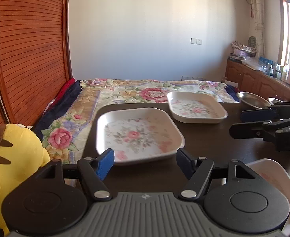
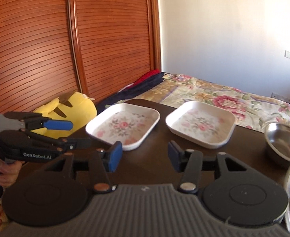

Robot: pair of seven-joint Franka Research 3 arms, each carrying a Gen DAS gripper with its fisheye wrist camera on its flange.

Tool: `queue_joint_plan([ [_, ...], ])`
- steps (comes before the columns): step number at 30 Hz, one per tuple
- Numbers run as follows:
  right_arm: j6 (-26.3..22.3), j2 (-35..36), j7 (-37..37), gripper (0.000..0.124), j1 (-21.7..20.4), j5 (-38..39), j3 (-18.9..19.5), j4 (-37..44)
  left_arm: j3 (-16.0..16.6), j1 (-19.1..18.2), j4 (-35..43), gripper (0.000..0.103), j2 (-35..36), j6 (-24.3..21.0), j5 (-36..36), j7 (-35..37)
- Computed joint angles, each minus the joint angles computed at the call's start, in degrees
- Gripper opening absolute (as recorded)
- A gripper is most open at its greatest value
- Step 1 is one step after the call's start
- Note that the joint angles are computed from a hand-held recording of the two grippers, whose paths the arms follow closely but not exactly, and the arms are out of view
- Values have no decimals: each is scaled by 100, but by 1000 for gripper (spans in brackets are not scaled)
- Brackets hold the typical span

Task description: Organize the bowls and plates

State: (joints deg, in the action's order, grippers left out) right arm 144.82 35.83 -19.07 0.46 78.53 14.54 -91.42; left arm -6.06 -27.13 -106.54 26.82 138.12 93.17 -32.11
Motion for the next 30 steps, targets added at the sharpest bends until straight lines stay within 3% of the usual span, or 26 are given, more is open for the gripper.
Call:
queue_joint_plan([
  [11,172,938,1826,53,518,-1729,-29,1285,189,456,22,71,31,457,214,-119],
  [18,67,1418,2944,48,625,-2760,12,1917,263,719,174,50,204,872,169,-143],
  [23,-146,1773,3701,41,707,-3339,-6,2473,335,741,295,43,314,958,94,-96],
  [30,-305,2024,4130,28,757,-3842,19,2883,416,772,411,32,451,1156,-41,-9],
])
